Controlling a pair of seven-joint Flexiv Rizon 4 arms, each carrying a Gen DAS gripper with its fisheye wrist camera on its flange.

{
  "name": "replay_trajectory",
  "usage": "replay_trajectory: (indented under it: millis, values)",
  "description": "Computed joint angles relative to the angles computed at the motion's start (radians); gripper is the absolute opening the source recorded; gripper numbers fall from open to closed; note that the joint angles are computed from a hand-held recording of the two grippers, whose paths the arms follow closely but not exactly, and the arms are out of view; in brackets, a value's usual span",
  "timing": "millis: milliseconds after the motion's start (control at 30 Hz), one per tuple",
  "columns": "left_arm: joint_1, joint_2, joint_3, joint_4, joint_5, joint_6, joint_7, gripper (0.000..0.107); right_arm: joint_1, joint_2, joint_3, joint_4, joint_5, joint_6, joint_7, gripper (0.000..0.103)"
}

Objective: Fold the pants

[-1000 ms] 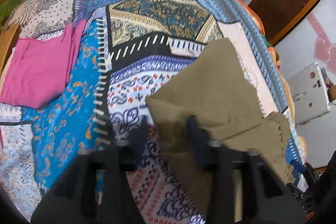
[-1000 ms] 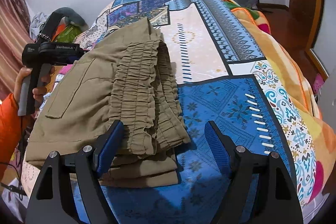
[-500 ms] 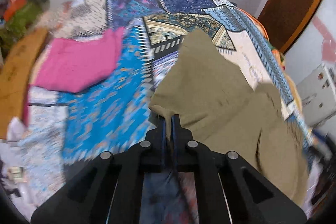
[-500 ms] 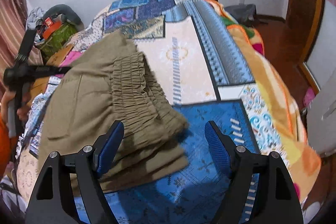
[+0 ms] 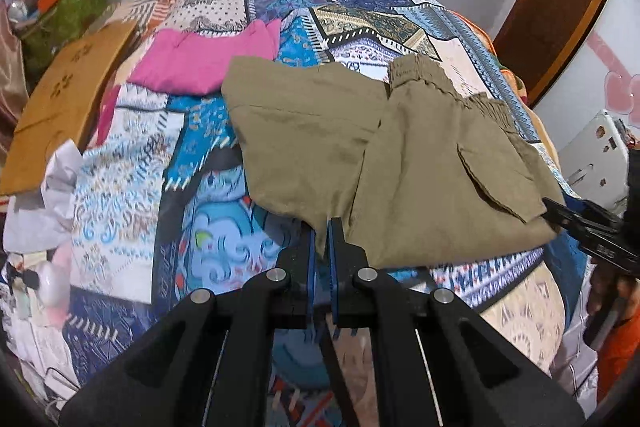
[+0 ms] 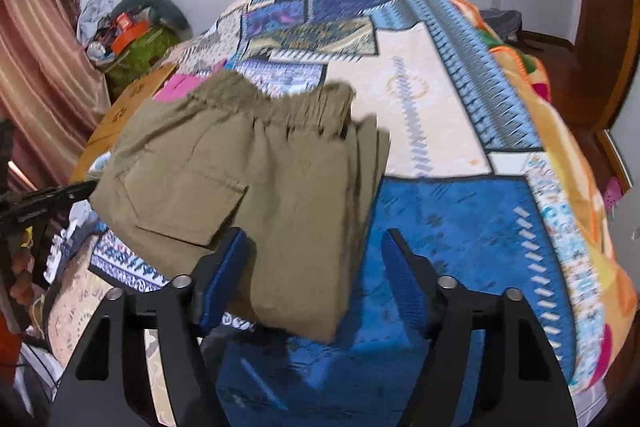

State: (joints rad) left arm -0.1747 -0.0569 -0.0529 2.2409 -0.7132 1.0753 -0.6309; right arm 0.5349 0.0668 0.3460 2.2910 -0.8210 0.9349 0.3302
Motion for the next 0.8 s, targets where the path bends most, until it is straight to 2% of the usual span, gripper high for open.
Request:
replay_trajectory:
  millis: [133,233,333,467,567,700,800]
  values:
    - [0.012,0.007,0.016,0.02,0.016,-0.014,-0.017,0.007,-0.004,-0.015,-0.007,0.015,-0.036,0.031,0.055,0.057]
    - [0.028,-0.002,0.031,0.029,0.103,0.004,-0.057,0.007,-0.007,-0.005,-0.007,0.031,-0.038,0.035,0.079,0.057]
    - [0.04,0.006,0.034,0.037,0.142,0.039,-0.02,0.007,-0.01,0.008,-0.005,0.039,-0.009,0.044,0.059,0.057]
    - [0.03,0.028,0.018,0.024,0.079,0.071,0.074,0.007,-0.003,0.019,0.005,0.014,0.027,-0.014,-0.008,0.057]
    - [0.01,0.016,-0.002,-0.017,0.041,0.089,0.111,0.012,-0.015,0.031,0.001,0.005,0.002,-0.042,0.0,0.057]
    - [-0.013,-0.046,-0.042,-0.115,0.007,0.054,0.118,0.022,-0.048,0.025,-0.022,-0.008,-0.036,-0.025,-0.018,0.057]
    - [-0.029,-0.105,-0.07,-0.187,0.026,0.026,0.087,0.025,-0.067,0.001,-0.041,-0.023,-0.058,-0.003,-0.056,0.057]
